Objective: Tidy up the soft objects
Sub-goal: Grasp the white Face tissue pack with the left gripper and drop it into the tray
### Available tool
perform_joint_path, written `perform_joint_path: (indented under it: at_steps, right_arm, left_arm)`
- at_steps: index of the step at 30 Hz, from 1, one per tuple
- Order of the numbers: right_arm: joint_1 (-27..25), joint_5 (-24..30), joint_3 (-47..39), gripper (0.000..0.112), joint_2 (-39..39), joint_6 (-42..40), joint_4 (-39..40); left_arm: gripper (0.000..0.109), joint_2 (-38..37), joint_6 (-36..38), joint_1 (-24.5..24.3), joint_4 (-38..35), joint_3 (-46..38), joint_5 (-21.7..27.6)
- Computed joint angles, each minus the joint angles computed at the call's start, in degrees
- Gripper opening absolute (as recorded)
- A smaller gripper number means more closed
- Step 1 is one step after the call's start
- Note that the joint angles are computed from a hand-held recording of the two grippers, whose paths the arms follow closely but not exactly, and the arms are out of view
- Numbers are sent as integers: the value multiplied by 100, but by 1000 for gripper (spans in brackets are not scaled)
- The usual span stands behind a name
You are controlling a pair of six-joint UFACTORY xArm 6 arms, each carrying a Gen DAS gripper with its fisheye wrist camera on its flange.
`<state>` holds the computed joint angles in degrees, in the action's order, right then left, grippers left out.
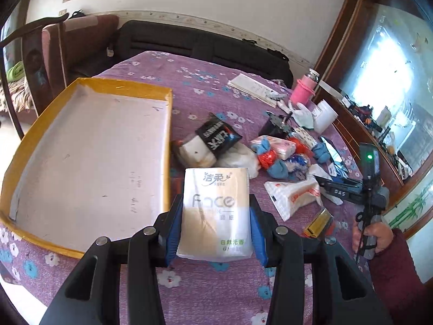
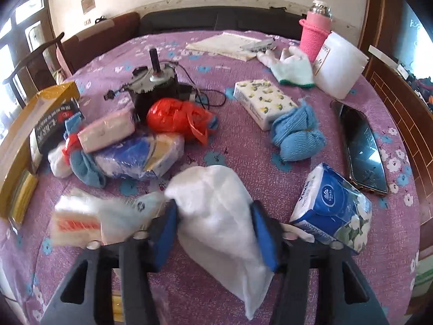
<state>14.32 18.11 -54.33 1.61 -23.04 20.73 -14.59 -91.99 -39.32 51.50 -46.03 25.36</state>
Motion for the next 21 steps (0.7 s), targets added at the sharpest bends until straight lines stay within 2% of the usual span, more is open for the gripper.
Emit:
perform_joint_path:
  at_steps: [2,6,9,11,13,16,19,21]
  right_arm:
    - [-38,95,69,23,-167,-245,614]
    - [38,-119,330,23,-778,-257,895]
    - [230,182,126,23,-1075,-773,1628]
    - [390,618,-188,23,-1094,-1206,2303]
    - [586,1264,-731,23,-826,-1486,2930]
    - [926,1944,-1680,23,-49,-1404,3428]
    - [1310,2077,-2549,24,765,-1002,3375]
    - [1533,2235,-3324,24,1474,-554,3193]
  left_arm:
    - [43,-148,-30,87,-14,156,-68]
    - [43,-497,218,370,-240,406,-183]
    - [43,-691,672,647,-614,459,-237]
    - [43,-702,1249,969,-1167,411,-429]
    - [43,-575,1801,1256,-1710,316,-647]
    - [43,-118,2549,1710,-2518,7,-783]
    - [43,488,3616,2084,-3907,-252,-1147]
    - [44,860,3846,2297,-4214,-467,-1270]
